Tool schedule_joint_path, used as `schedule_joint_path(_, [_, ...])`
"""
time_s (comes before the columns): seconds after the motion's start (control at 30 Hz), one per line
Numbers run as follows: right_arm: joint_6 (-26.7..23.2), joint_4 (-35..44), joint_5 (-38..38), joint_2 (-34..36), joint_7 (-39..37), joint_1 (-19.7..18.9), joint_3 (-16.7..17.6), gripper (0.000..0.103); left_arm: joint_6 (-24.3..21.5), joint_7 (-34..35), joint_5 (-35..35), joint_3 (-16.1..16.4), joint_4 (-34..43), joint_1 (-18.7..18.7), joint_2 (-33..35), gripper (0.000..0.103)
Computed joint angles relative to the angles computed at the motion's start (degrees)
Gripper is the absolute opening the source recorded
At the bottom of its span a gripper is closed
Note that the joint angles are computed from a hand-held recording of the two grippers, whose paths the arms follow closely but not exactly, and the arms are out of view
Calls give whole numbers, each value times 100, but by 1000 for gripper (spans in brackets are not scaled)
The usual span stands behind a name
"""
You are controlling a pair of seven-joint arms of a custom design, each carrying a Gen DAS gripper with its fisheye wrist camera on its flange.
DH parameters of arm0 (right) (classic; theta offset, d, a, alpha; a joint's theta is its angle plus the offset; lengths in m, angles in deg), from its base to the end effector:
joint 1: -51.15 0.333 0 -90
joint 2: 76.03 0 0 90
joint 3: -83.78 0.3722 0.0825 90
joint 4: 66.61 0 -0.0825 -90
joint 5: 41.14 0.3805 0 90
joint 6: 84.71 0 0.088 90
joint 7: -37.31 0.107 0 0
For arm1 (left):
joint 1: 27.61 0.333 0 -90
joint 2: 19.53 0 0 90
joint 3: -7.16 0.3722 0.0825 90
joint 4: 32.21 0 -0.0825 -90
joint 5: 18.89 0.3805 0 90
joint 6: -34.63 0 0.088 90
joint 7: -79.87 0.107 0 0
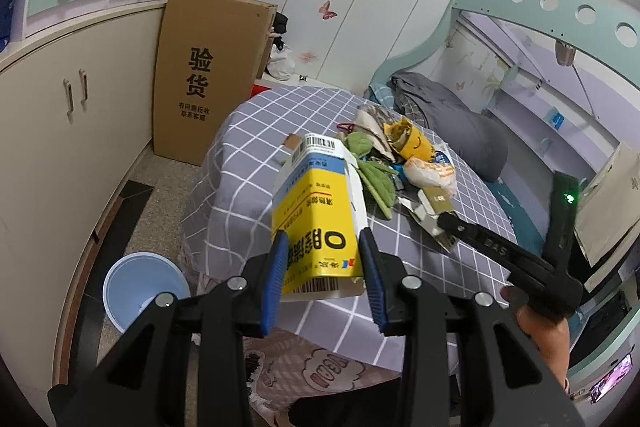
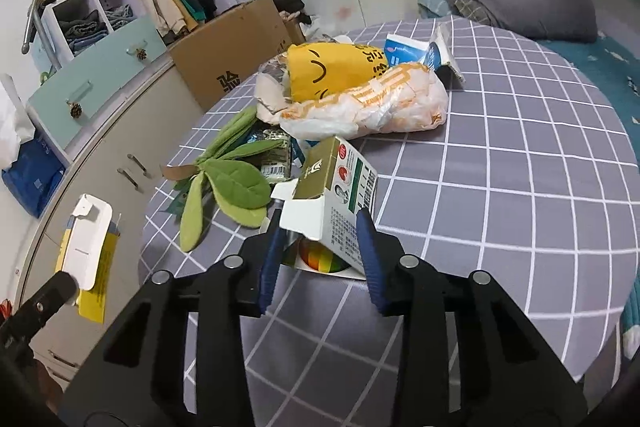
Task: Collect trash
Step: 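Carry both cartons over the light blue bin with both tools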
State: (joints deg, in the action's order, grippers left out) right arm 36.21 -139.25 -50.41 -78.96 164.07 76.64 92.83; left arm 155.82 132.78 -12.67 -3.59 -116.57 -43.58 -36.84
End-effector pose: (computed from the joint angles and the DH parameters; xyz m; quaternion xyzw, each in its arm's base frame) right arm 0.4385 0.2983 0.9201 -0.6296 0.6413 -0.1529 0.4110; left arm 0.3706 -0.2150 0.9433 -0.6742 0.5788 -0.4215 0.1809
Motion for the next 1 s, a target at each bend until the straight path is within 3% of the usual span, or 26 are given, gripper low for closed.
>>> schedule_joint_path(0.2, [217, 83, -420, 0, 119, 129, 145, 25, 124, -11, -95, 130, -267, 31, -175, 35])
schedule_joint_path(0.4, [-258, 440, -527, 261, 102, 271, 171, 24, 216, 41, -245, 222, -470, 10, -264, 35])
schedule_joint_path(0.43, [-275, 367, -588, 230, 210, 282, 167, 31, 219, 66, -258, 226, -477, 1, -264, 35])
schedule_joint_path(0.47, [-283, 314, -667, 206, 300, 293, 170, 52, 221, 90, -260, 221, -476, -6, -254, 35])
schedule_joint_path(0.5, [-235, 246, -770, 181, 402, 296, 169, 61, 240, 100, -258, 216, -527, -8, -277, 35])
schedule_joint_path(0.53, [-244, 257, -822, 197, 416, 306, 177, 63, 240, 116, -260, 213, -523, -13, -264, 35])
schedule_joint_path(0.6, [-269, 342, -785, 273, 323, 312, 166, 63, 249, 145, -281, 220, -536, -23, -241, 35])
schedule_joint_path(0.8, [-1141, 1367, -536, 979, 30, 381, 89, 62, 248, 149, -326, 234, -586, 0, -213, 35])
schedule_joint_path(0.83, [-1280, 1497, -679, 1044, -32, 437, 70, 50, 255, 143, -326, 237, -610, 7, -231, 35])
schedule_joint_path(1.0, [-918, 972, -739, 699, 100, 437, 9, 49, 316, 112, -356, 291, -742, 27, -330, 35])
